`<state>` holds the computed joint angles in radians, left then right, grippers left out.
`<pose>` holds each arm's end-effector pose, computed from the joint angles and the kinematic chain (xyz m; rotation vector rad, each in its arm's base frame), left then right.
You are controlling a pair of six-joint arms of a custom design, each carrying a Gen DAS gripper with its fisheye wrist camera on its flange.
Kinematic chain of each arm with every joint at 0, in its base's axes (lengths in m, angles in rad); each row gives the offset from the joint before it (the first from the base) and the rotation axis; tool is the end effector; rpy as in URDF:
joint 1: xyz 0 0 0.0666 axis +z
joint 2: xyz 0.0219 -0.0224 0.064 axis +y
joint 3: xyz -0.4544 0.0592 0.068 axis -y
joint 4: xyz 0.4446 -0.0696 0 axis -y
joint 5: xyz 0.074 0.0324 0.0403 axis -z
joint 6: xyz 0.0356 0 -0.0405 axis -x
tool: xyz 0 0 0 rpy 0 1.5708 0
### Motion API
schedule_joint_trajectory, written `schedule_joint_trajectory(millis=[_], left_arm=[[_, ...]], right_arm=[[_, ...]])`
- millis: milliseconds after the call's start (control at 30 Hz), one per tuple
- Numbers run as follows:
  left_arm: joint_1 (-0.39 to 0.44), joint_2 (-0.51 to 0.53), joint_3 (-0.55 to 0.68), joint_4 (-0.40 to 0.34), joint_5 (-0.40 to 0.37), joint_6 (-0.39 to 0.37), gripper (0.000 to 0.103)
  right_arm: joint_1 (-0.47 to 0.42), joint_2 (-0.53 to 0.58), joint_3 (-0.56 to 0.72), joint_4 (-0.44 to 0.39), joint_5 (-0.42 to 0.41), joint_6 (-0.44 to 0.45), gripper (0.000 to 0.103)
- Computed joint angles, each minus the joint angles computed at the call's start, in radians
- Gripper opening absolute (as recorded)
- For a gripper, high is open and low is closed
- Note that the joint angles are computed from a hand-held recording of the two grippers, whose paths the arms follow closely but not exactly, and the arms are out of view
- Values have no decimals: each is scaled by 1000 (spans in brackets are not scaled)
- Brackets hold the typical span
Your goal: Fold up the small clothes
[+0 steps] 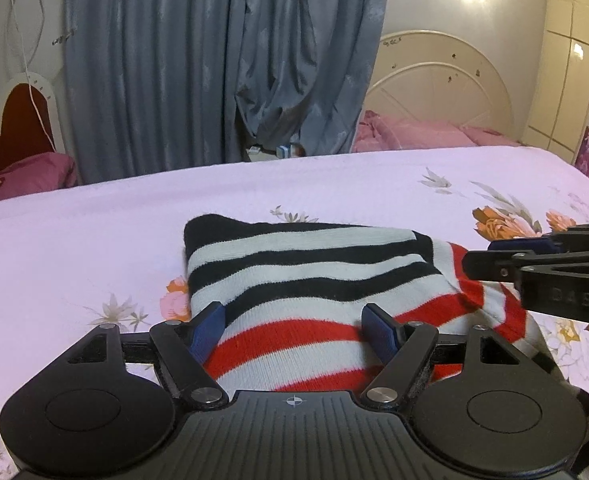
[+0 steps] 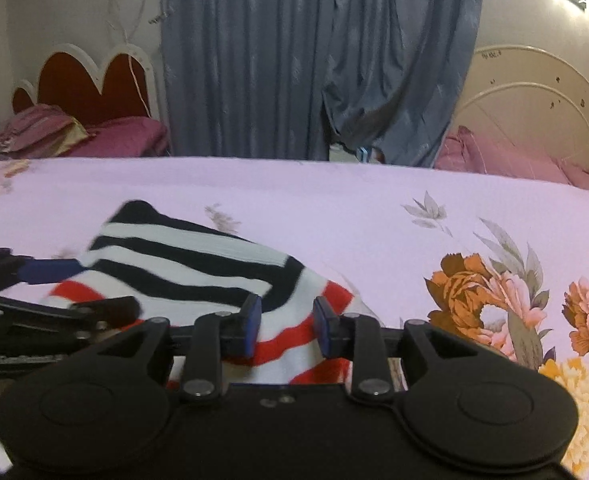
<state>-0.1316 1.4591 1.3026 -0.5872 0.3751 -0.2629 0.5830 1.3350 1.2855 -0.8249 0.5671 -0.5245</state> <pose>0.5501 -0.0864 0.4478 0.6304 2.1893 -0.3646 0.4219 0.2548 0.4864 0.1733 2.2712 -0.1290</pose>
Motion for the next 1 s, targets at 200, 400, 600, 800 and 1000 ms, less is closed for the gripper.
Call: schedule_joint_trajectory(millis=[200, 400, 600, 800, 1000], left_arm=[[17, -40, -22, -21, 32, -8, 74], [28, -78, -59, -29, 38, -27, 74], [35, -91, -93, -14, 32, -43, 74], [41, -91, -87, -35, 33, -24, 76], [76, -158, -120, -51, 82, -43, 76]], right_arm=[[44, -17, -4, -8, 5, 32, 25], [70, -22, -15, -33, -1, 18, 24], [67, -20, -45, -79, 7, -5, 22], [60, -30, -70, -55, 6, -25, 23], [86, -82, -70, -87, 16, -76, 23]])
